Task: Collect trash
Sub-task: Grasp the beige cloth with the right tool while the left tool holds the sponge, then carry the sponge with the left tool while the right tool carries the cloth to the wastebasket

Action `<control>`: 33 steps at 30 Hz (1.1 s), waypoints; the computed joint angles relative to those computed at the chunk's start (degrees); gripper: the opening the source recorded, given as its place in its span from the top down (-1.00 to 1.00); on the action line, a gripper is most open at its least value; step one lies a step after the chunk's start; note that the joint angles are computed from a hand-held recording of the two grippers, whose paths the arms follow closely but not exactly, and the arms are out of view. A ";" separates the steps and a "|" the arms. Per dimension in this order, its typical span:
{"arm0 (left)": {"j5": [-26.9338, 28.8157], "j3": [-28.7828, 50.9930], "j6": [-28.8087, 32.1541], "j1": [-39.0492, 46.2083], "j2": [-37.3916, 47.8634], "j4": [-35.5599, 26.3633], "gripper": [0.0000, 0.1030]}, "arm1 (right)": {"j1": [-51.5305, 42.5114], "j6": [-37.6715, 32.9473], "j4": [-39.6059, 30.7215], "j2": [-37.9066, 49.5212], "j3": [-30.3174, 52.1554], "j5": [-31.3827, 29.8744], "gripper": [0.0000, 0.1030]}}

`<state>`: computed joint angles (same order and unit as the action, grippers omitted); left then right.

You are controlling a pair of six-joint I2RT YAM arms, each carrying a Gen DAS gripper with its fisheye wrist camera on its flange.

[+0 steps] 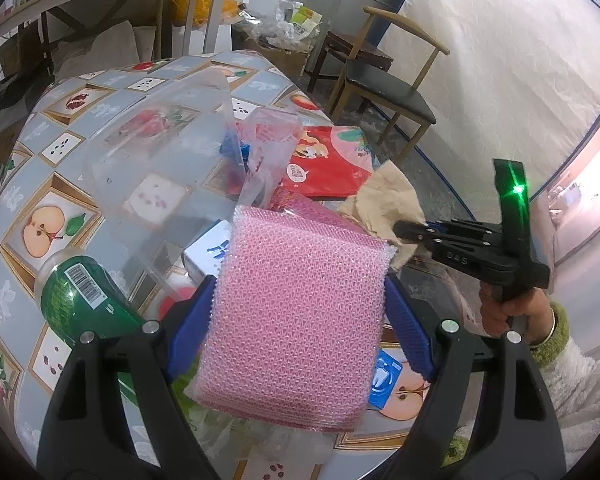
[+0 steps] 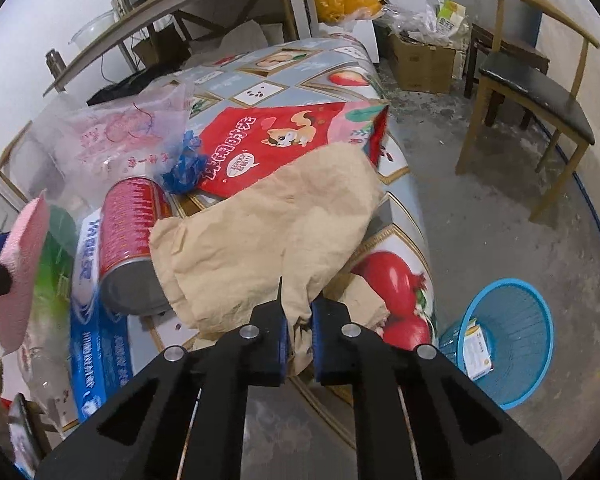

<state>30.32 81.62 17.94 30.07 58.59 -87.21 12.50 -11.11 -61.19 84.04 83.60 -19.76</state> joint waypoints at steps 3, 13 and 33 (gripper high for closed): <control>0.48 0.56 0.18 0.46 -0.43 -0.84 -0.51 | -2.58 -0.88 -2.00 -1.72 0.28 -2.69 0.84; -2.92 4.06 -9.34 -9.72 -2.41 0.22 -0.51 | -15.14 -7.31 -10.91 -5.26 3.93 -12.88 0.84; -22.74 16.27 -44.93 -61.90 21.83 20.69 -0.51 | -51.75 -26.09 -21.77 5.31 13.00 -22.51 0.84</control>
